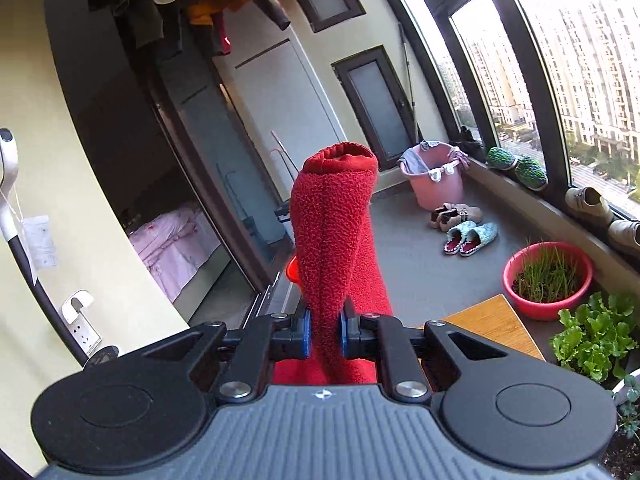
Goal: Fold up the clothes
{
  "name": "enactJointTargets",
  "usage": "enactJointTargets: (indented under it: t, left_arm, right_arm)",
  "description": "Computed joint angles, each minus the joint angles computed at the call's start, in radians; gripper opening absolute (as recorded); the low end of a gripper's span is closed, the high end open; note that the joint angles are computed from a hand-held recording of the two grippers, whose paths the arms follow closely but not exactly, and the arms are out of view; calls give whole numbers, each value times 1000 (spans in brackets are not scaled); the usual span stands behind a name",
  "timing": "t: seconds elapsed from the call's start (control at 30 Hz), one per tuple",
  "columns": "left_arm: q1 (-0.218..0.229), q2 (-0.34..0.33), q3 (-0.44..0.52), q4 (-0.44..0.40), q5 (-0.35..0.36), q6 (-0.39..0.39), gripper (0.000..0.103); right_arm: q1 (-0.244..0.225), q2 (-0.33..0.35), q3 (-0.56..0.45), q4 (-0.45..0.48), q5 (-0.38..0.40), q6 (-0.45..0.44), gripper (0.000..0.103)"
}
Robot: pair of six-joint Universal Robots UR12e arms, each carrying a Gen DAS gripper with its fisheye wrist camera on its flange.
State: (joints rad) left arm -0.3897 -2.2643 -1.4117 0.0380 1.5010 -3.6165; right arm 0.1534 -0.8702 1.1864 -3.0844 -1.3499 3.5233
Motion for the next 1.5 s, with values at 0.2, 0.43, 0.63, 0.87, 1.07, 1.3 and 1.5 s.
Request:
enactJointTargets:
  t: [0.2, 0.43, 0.63, 0.87, 1.07, 1.3, 1.5]
  left_arm:
    - [2, 1, -3, 3, -6, -5, 103]
    - [3, 2, -4, 0, -13, -12, 103]
    - [5, 2, -4, -5, -19, -19, 103]
    - [7, 4, -4, -13, -26, -22, 103]
    - [8, 4, 2, -32, -28, -22, 103]
    - [6, 6, 26, -120, -28, 32, 103]
    - [-8, 6, 61, -221, 16, 99, 103]
  right_arm:
    - [27, 13, -33, 63, 42, -63, 12]
    - [64, 28, -49, 138, 86, -94, 15]
    - [78, 51, -68, 162, 168, -108, 25]
    - [78, 66, -73, 95, 282, -130, 51]
    - [61, 44, -21, 14, 338, -103, 60]
    - [15, -17, 140, -138, 388, -62, 80]
    - [-15, -62, 280, -246, 460, -124, 93]
